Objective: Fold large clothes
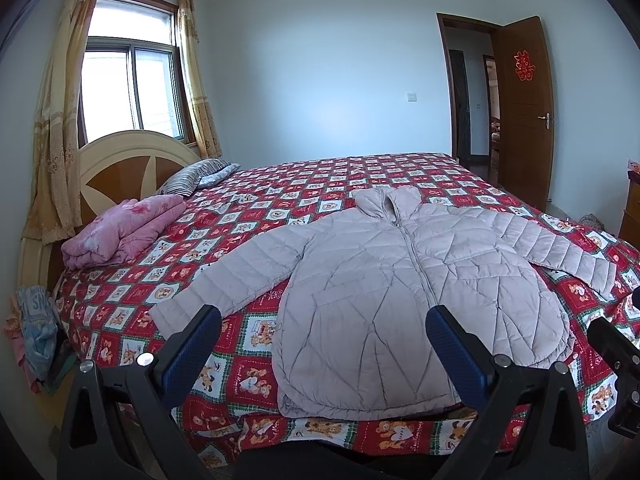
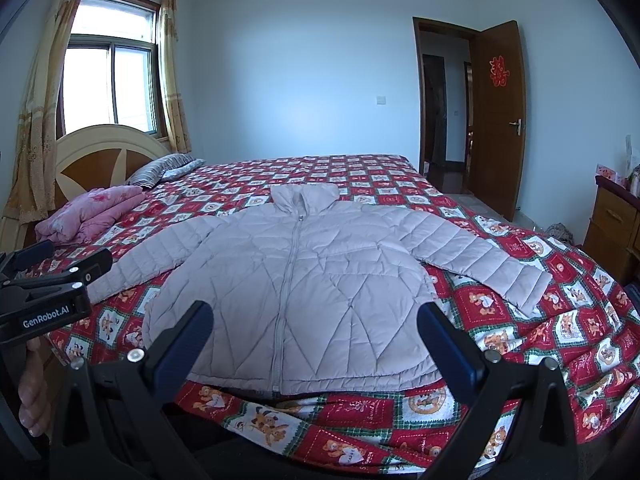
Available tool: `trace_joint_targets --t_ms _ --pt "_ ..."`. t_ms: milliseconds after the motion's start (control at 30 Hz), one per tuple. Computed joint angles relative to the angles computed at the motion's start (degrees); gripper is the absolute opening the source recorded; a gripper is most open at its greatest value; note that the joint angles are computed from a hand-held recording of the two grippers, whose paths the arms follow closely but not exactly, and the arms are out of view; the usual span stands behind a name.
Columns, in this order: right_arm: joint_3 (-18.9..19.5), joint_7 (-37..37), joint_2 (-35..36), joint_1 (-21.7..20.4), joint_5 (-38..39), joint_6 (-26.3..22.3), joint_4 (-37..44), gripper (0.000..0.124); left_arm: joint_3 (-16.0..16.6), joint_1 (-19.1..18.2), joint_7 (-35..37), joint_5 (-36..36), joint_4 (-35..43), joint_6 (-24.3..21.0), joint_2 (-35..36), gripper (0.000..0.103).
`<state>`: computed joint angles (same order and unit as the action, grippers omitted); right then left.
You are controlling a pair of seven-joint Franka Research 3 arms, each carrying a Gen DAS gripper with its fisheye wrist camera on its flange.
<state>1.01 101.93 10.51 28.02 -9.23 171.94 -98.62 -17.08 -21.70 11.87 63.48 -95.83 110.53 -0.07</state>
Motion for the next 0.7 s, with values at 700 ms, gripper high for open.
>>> trace_joint_targets --t_ms 700 --pt "3.0 -7.6 1.4 -2.2 8.4 -1.6 0.9 0.103 0.9 0.9 1.5 -3.2 0.0 1.7 1.0 0.102"
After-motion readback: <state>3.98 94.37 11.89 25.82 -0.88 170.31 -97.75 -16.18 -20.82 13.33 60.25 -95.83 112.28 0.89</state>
